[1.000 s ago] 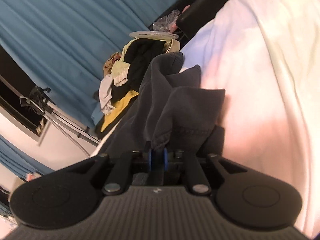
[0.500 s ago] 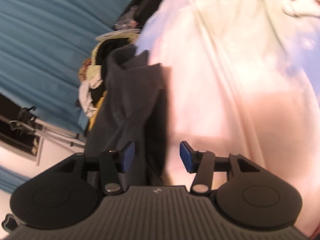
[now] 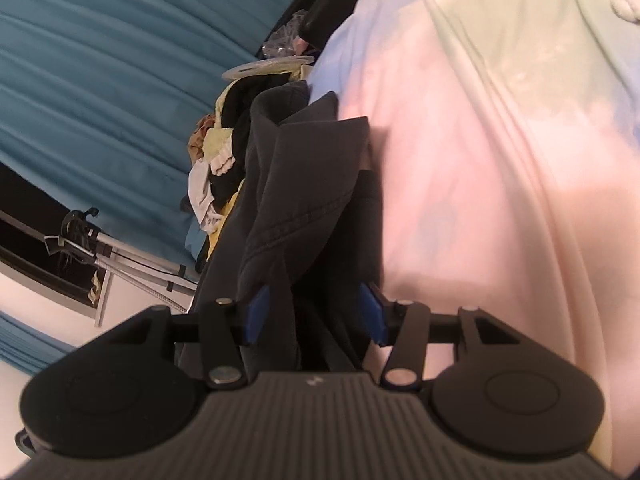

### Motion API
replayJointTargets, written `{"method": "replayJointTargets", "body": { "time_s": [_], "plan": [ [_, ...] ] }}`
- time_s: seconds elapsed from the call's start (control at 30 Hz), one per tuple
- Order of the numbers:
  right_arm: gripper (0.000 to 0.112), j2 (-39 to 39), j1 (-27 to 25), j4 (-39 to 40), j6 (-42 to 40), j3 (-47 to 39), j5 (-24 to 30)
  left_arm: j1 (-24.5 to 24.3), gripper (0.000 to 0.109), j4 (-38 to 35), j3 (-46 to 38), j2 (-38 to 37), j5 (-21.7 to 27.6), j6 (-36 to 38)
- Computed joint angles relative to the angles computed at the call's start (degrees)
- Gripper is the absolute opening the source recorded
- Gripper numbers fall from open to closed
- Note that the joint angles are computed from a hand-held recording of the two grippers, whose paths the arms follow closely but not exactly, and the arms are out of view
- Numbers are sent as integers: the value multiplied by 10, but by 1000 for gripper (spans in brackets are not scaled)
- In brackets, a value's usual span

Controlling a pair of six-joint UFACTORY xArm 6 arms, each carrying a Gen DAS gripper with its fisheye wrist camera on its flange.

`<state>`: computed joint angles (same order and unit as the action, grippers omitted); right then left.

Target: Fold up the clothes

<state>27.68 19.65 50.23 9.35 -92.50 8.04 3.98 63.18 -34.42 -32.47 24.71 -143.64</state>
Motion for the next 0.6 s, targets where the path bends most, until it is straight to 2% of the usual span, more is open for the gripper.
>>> {"method": "replayJointTargets", "body": {
  "time_s": [0.07,0.13,0.17,0.2,0.23,0.3,0.4,0.5,0.6],
  "plan": [
    [54,5,2,16,-25,-6,-7,24,76,-16,4,19,-39,4],
    [55,13,4,39,-57,-14,-14,30,73,23,0,29,-44,-35],
    [55,15,5,34,-60,-15,-18,35,67,40,-6,35,-52,-44],
    [55,18,6,9,-50,-14,-23,44,53,64,-11,45,-71,-60],
    [55,20,6,-22,-37,-13,-29,52,46,67,-15,55,-88,-67],
    [55,27,9,-30,-35,-17,-38,65,20,60,-17,73,-111,-76],
    [55,23,15,-11,-56,-11,-57,70,11,95,-22,82,-117,-137],
    [55,10,19,25,-97,0,-67,60,8,97,-24,70,-105,-130],
    [55,-5,22,-10,-73,24,-81,73,8,100,-19,54,-133,-122]
  ]
}}
